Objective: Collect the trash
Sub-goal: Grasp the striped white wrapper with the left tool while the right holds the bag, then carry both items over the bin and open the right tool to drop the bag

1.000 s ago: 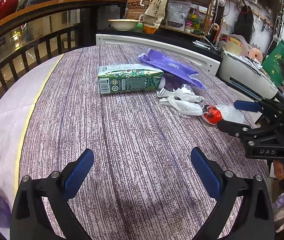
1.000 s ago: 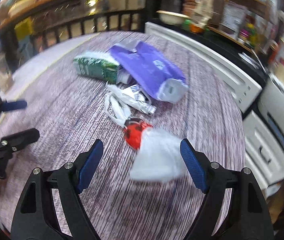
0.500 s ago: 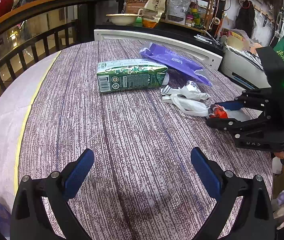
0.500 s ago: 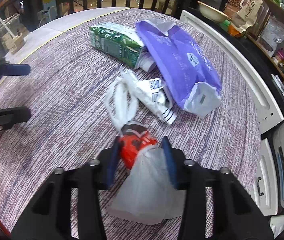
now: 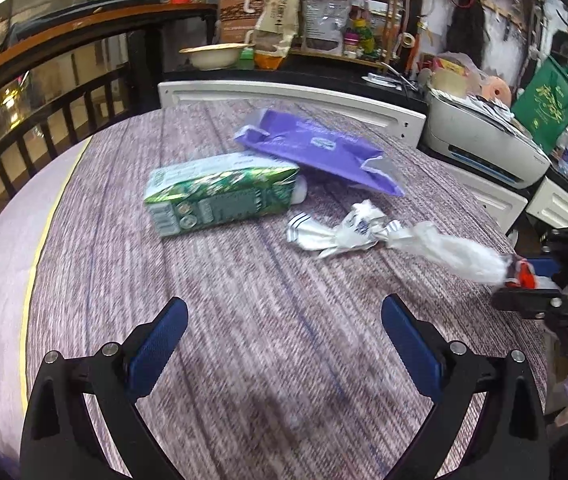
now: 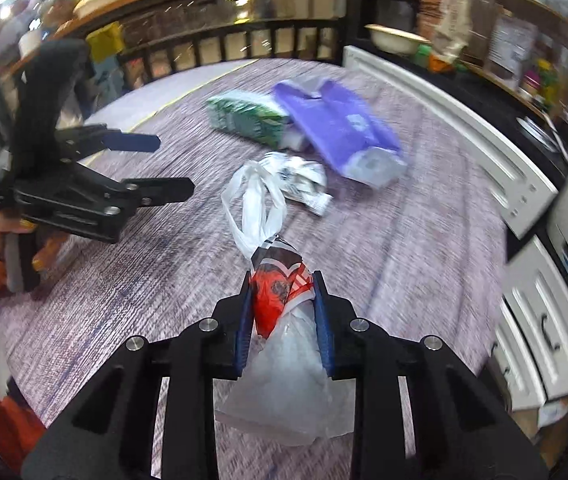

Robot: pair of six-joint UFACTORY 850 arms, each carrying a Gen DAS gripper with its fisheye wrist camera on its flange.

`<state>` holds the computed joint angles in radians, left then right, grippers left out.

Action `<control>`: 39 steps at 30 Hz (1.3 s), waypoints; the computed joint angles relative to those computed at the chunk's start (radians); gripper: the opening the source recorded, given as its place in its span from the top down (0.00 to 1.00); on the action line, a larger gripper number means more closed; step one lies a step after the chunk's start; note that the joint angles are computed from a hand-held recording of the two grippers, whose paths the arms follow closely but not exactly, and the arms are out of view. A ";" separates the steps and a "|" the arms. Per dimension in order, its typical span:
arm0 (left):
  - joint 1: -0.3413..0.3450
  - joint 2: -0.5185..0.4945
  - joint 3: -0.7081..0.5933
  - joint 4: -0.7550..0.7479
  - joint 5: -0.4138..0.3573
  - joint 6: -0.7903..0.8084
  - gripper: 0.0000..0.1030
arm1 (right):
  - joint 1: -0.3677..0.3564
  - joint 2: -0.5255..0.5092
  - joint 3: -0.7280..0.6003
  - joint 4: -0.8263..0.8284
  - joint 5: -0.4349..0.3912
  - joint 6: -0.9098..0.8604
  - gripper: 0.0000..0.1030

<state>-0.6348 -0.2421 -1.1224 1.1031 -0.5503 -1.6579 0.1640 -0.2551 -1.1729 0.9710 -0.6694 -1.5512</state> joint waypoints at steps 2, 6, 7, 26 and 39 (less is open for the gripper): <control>0.002 -0.029 -0.034 0.017 0.007 0.051 0.07 | -0.036 0.004 0.004 0.027 -0.029 0.020 0.73; 0.010 -0.090 -0.106 -0.008 0.007 0.171 0.14 | -0.076 0.010 0.022 0.044 -0.026 0.048 0.73; 0.015 -0.106 -0.126 -0.029 0.018 0.212 0.15 | -0.083 0.009 0.025 0.045 -0.026 0.051 0.73; 0.048 -0.201 -0.235 -0.249 0.071 0.584 0.70 | -0.166 0.002 0.062 0.114 -0.047 0.064 0.73; 0.007 -0.128 -0.158 -0.127 0.096 0.372 0.73 | -0.202 0.003 0.087 0.205 -0.074 0.050 0.73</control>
